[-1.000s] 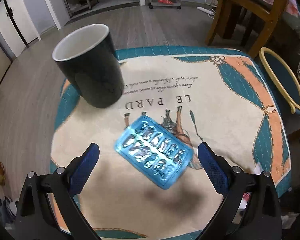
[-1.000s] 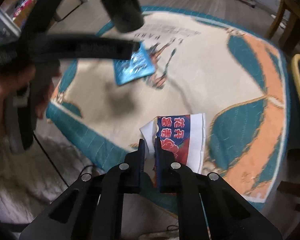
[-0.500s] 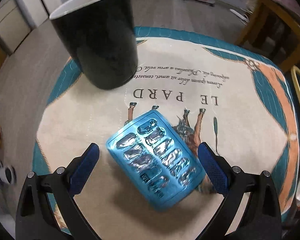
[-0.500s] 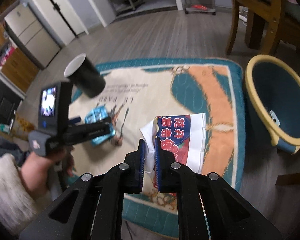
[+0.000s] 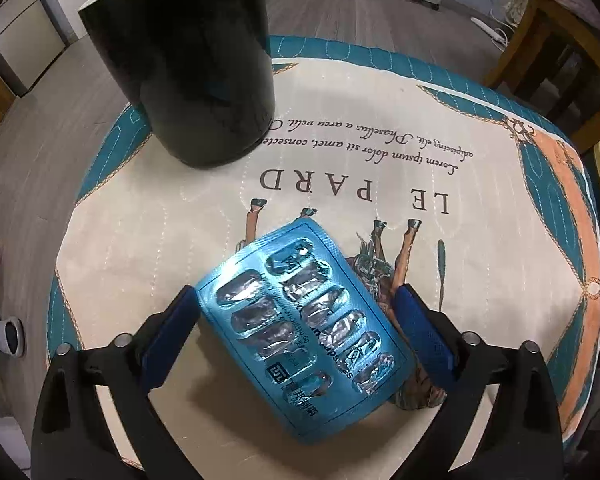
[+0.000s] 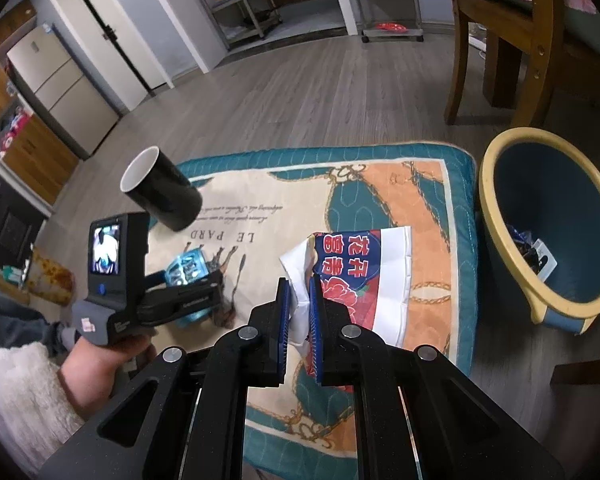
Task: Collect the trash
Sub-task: 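Grasp the blue blister tray with the left tool while the right tool grasps the red-white packet, then carry both over the wastebasket and open both tools to drop them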
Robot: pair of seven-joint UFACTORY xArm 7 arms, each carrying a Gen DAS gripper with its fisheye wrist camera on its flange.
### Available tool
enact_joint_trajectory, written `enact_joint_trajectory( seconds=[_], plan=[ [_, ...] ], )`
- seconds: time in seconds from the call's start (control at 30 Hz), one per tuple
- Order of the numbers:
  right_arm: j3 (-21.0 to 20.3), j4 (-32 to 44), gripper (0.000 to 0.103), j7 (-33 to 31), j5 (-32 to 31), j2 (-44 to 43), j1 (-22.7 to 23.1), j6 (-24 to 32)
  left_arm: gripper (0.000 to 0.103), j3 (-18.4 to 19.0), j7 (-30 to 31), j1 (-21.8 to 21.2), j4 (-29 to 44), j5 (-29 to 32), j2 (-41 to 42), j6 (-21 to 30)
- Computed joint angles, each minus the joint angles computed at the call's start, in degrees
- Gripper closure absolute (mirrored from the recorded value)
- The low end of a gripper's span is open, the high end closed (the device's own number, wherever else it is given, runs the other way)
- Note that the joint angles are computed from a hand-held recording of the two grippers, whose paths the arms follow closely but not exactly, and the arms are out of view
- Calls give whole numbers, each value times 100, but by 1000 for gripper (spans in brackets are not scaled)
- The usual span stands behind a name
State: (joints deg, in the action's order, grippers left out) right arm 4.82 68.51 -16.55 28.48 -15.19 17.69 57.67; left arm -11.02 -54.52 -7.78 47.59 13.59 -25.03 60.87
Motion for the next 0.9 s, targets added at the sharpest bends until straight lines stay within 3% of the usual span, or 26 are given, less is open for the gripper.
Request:
enact_joint_trajectory(
  seconds=[0.07, 0.23, 0.5, 0.9],
  plan=[
    [-9, 24, 92, 8, 9, 11, -8, -29, 22, 63, 170, 9, 38, 33, 17, -56],
    [-1, 29, 92, 62, -11, 1, -16, -107, 31, 92, 419, -40, 78, -67, 55, -249],
    [-47, 60, 92, 79, -63, -77, -41, -221, 32, -73, 581, -77, 350, 94, 127, -452],
    [-457, 619, 92, 80, -161, 9, -509, -499, 32, -469, 829, -340, 1425, 980, 650, -696]
  ],
)
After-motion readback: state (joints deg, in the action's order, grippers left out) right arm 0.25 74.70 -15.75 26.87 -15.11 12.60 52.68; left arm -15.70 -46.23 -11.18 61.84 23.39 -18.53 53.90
